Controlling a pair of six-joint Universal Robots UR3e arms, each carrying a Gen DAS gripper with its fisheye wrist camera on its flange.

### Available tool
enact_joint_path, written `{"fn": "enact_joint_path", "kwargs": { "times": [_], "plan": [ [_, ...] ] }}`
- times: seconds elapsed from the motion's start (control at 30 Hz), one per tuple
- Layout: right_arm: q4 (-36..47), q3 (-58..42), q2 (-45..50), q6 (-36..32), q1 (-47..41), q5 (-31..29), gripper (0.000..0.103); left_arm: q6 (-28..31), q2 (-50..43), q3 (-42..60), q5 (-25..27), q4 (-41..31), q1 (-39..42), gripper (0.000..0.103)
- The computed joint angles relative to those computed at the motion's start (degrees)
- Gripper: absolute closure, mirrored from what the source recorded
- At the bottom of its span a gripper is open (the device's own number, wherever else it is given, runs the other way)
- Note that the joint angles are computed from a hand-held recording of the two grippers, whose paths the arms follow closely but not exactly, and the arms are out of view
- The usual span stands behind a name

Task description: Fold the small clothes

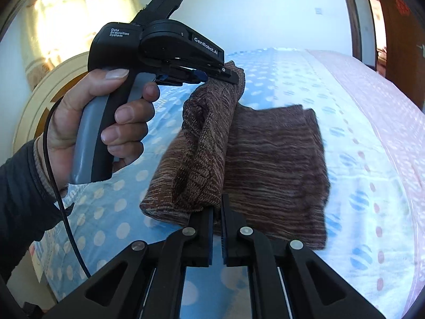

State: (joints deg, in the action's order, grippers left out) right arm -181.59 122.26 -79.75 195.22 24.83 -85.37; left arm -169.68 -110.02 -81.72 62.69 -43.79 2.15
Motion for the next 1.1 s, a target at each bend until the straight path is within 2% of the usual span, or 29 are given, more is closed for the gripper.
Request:
{"fn": "enact_joint_path", "kwargs": {
  "times": [0.27,0.5,0.67,0.77,0.83,0.9,0.93,0.97,1.0,1.03,1.07,1.1],
  "plan": [
    [-1.49,7.57,-3.72,1.51,-6.95,5.94,0.099,-1.79,-6.51,6.02,4.76,0.47,-6.75,0.088],
    [-4.34,15.65,-4.9,3.36,-17.9,16.92,0.099,-3.46,-13.44,11.88,9.81,0.86,-11.47,0.088],
    [-5.35,17.81,-4.97,3.97,-21.1,19.58,0.099,-3.7,-17.27,14.64,13.47,2.25,-14.37,0.087],
    [-4.32,18.87,-6.34,3.6,-22.0,20.37,0.099,-3.2,-15.36,12.78,13.23,2.93,-14.58,0.076],
    [-3.19,20.4,-8.88,3.41,-22.88,21.09,0.099,-1.63,-11.11,7.64,11.84,5.54,-13.81,0.069],
    [-2.57,22.25,-12.75,3.72,-23.08,18.81,0.097,0.83,-5.17,-0.24,10.79,10.0,-12.27,0.046],
    [-2.04,22.72,-15.55,4.16,-22.08,14.86,0.096,2.02,-1.48,-5.46,11.31,13.21,-11.24,0.041],
    [-2.31,22.88,-16.87,4.32,-21.43,12.56,0.089,3.14,1.43,-9.75,11.33,15.61,-10.05,0.035],
    [-2.51,23.0,-18.39,4.6,-21.07,10.67,0.081,4.56,4.29,-13.87,10.77,17.19,-8.4,0.035],
    [-2.96,22.63,-19.12,4.93,-21.36,9.93,0.059,6.01,7.18,-18.48,10.74,18.88,-6.38,0.035],
    [-3.31,21.58,-18.65,5.21,-21.68,9.88,0.042,6.9,8.97,-21.88,11.23,20.47,-5.0,0.034],
    [-3.23,19.03,-16.76,5.56,-21.61,9.84,0.041,8.04,10.56,-25.43,11.46,22.14,-3.41,0.034]
  ]
}}
